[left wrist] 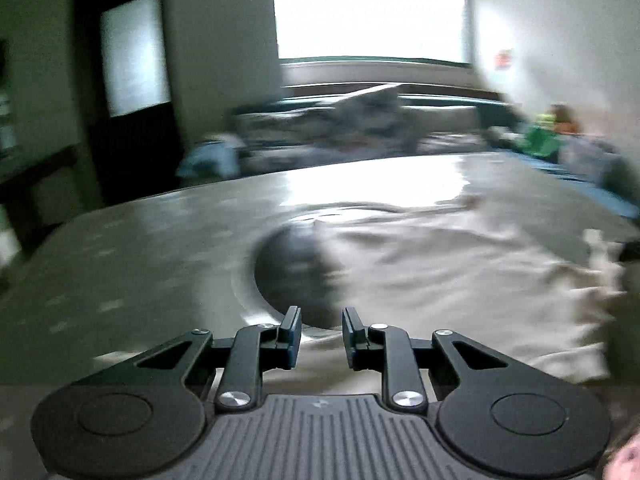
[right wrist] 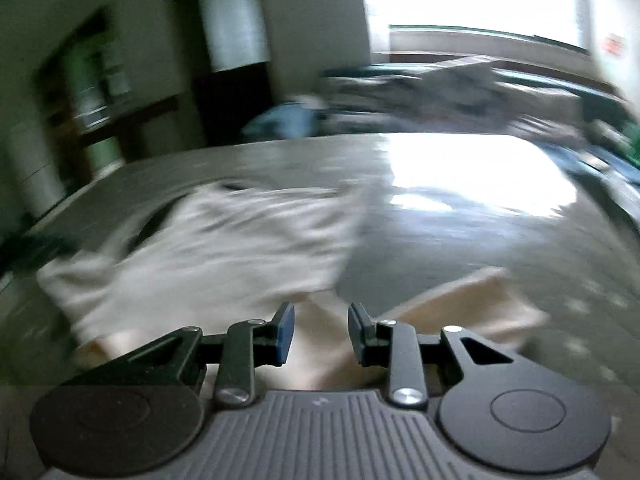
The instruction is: Fold clothes
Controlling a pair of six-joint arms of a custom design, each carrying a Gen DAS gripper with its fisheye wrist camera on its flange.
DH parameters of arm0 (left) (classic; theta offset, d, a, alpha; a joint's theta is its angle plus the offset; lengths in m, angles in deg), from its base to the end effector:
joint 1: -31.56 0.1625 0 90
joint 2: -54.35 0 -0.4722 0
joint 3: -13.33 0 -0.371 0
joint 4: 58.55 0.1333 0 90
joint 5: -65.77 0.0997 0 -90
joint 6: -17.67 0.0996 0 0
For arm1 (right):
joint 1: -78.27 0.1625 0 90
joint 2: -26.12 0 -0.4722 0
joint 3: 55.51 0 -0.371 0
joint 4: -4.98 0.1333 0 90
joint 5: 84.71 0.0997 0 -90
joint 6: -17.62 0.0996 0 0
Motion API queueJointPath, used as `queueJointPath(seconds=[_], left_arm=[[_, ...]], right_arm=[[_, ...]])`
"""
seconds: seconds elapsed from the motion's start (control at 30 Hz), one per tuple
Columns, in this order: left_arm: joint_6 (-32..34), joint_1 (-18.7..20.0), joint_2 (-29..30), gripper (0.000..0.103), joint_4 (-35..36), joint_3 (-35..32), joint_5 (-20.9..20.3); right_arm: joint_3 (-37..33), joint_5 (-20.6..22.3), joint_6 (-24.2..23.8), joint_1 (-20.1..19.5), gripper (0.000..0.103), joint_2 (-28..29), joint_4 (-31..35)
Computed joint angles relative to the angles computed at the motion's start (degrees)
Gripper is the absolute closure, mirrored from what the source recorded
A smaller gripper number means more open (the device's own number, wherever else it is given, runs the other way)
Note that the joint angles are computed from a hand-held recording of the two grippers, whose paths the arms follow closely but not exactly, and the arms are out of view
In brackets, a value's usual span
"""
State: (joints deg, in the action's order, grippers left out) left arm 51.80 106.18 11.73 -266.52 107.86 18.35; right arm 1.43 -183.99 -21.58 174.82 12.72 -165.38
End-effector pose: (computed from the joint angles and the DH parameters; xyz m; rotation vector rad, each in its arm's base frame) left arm 0.0121 -0.7126 0.2516 0.3758 2.0201 -1.1513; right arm 0.2154 -0.8480 -0.0026 0.9819 -2.5148 0.8005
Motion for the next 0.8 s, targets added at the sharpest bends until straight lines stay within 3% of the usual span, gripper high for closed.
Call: queueJointPath(seconds=[0.17,0.23,0.47,0.57,0.63,0.8], left_arm=[[-1.02,-0.35,2.31,0.076,9.03,-2.36,-7.85],[-0.56,-0.53,2.76,0.076,11.5,-2.15,-9.71],[1.0,-0.61,2.78,0.073,16.7,0.28,-13.02],[1.42,-0.65,2.75,0.071,16.54,1.35,-13.49],[1.31,-0.74,2.57,0.071,16.15,2.08,-13.7],[1.19,-0.55,2.74,0.071,15.76,2.29,-14.13]], right_arm=[[-12.33,-4.59,9.14,-0.56,0.072,4.91,6.48],[-17.53,-6.15,10.88,-0.63,0.064,7.42,8.74],[-34.56,-12.1,12.82,-0.64,0.06,15.98,18.55],[-37.3,-14.27,10.4,-0.13,0.07,17.67,18.92],[-37.97,-14.9,9.11,0.08,0.096,18.16,18.59],[-35.48,-12.12,7.22,0.22,0.101,17.04,14.24]])
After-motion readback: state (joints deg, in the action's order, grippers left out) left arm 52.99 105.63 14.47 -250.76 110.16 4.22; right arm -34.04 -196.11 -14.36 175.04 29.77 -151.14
